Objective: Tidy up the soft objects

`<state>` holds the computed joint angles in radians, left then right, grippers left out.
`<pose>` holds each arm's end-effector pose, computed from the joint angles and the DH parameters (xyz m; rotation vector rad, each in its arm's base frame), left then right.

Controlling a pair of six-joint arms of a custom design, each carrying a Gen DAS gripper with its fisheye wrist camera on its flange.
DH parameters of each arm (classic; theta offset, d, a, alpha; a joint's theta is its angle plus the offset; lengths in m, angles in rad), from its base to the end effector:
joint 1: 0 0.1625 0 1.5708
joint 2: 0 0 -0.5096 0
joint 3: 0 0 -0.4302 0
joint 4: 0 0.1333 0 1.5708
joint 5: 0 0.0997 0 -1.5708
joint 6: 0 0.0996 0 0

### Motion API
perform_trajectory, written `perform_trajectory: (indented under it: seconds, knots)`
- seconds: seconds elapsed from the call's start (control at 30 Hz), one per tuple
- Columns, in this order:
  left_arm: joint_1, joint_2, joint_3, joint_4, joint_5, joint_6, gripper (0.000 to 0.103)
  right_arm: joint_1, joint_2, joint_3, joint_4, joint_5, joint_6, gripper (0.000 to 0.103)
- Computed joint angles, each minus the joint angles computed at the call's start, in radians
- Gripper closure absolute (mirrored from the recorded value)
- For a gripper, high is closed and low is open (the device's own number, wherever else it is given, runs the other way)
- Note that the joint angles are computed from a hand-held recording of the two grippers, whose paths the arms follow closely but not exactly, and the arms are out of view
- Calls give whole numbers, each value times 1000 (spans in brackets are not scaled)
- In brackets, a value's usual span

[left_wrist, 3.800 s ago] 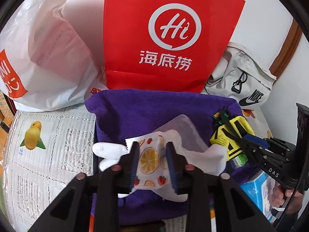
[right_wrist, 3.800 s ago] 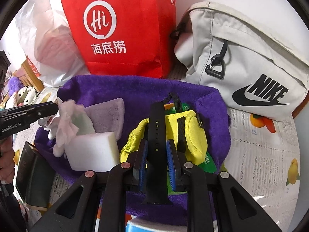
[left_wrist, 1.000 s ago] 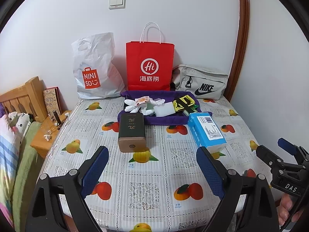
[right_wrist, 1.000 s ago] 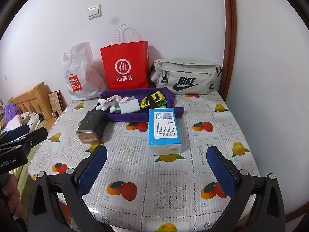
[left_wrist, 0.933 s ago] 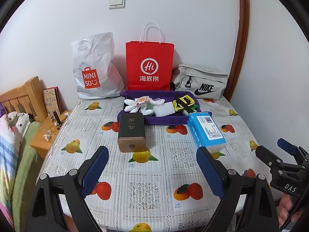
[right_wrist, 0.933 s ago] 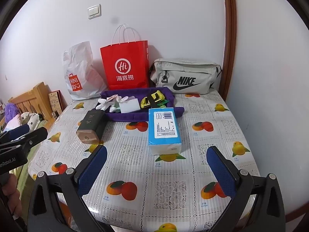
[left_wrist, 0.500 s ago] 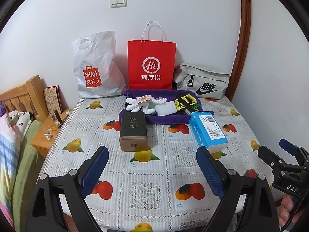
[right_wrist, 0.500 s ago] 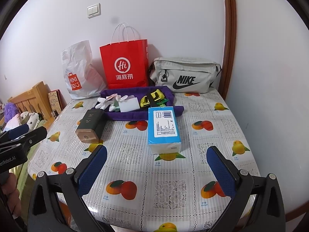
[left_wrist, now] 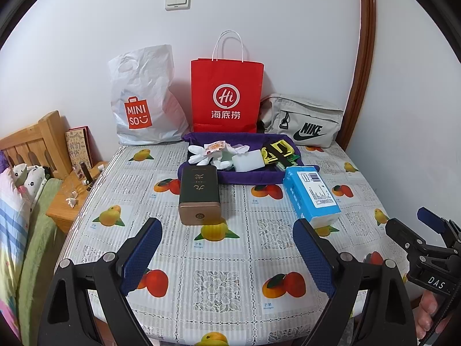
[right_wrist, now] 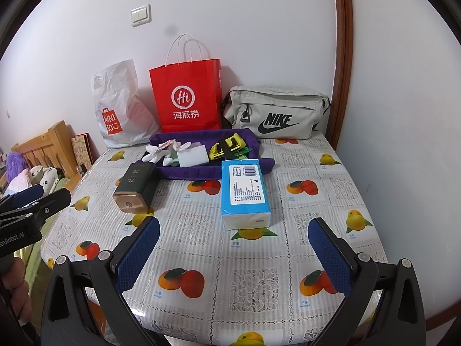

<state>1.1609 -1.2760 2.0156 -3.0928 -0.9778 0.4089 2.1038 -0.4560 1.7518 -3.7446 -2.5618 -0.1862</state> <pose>-0.0637 -0.6208 0.3719 0.6730 2.3053 -0.9831 0.3886 -0.5603 0.0147 0.2348 -2.1054 1.1412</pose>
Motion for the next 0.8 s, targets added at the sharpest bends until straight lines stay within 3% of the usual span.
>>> perform_trajectory:
  seconds: [0.8]
  knots:
    - [5, -1, -2, 3, -3, 3, 11, 5, 3, -2, 2, -1, -9, 2]
